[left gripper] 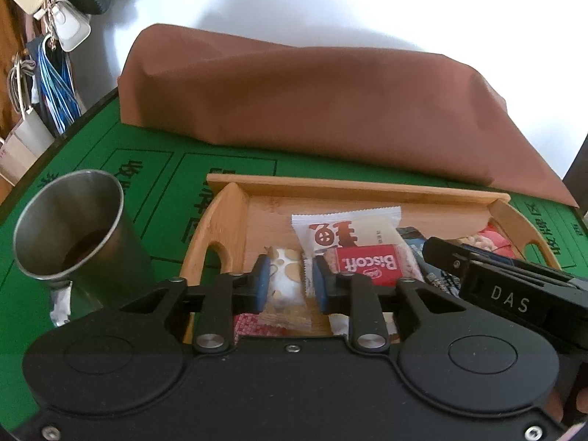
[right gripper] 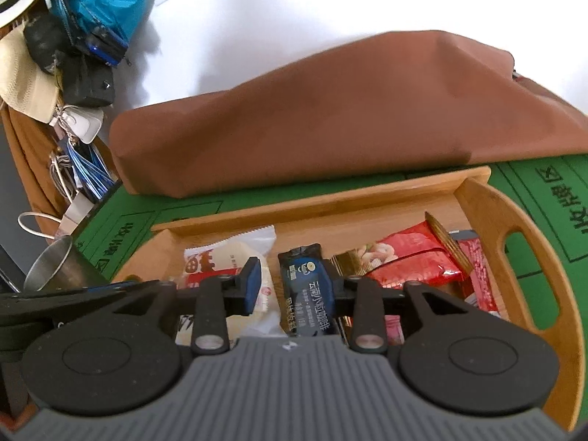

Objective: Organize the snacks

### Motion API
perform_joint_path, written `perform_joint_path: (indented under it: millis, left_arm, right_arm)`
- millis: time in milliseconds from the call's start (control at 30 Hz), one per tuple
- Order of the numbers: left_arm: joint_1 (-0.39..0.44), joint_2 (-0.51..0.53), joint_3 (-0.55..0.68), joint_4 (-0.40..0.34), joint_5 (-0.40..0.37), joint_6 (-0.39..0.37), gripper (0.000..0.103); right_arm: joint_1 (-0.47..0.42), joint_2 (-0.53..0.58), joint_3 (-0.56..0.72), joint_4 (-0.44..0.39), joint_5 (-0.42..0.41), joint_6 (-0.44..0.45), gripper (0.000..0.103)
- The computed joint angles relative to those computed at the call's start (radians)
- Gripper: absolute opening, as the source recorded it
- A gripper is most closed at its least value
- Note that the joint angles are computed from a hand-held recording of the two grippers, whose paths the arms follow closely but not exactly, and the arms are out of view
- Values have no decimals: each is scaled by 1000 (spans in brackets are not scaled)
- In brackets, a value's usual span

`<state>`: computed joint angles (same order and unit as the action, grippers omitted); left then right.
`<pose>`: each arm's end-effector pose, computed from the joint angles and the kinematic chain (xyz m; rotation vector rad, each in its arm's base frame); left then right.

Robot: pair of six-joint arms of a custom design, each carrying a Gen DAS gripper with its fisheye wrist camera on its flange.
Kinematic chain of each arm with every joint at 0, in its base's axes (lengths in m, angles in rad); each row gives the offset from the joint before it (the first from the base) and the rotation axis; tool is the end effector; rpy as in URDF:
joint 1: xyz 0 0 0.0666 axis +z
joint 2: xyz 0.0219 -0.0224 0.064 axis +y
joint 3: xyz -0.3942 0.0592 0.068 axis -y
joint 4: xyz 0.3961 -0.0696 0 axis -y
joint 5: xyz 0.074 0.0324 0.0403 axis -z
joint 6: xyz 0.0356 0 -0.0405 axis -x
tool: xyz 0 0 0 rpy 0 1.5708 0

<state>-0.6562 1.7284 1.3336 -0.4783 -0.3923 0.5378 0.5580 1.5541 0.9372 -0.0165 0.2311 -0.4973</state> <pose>0.4716 -0.3465 0.2748 -0.0306 2.3594 -0.0945 0.4235 0.2542 0.2323 0.0625 2.2046 0.3405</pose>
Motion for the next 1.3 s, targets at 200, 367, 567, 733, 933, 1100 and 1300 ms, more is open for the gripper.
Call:
perform_joint_path:
  millis: [200, 367, 567, 733, 933, 1100, 1300]
  left_arm:
    - [-21, -33, -26, 4, -28, -12, 41]
    - [-47, -76, -71, 17, -64, -33, 61]
    - [-87, -148, -143, 59, -112, -65, 83]
    - [-122, -197, -191, 71, -132, -66, 89]
    - [-163, -241, -247, 92, -169, -60, 98]
    - [-183, -269, -291, 106, -154, -36, 100]
    - [-205, -296, -339, 109, -147, -5, 100]
  right_arm:
    - [27, -49, -25, -21, 47, 21, 60]
    - [55, -104, -66, -31, 120, 69, 67]
    - [86, -184, -130, -33, 159, 106, 78]
    - [123, -246, -180, -34, 207, 130, 85]
    - [160, -301, -230, -38, 246, 144, 89]
    - [167, -329, -253, -66, 248, 120, 91]
    - [190, -362, -290, -78, 273, 103, 96]
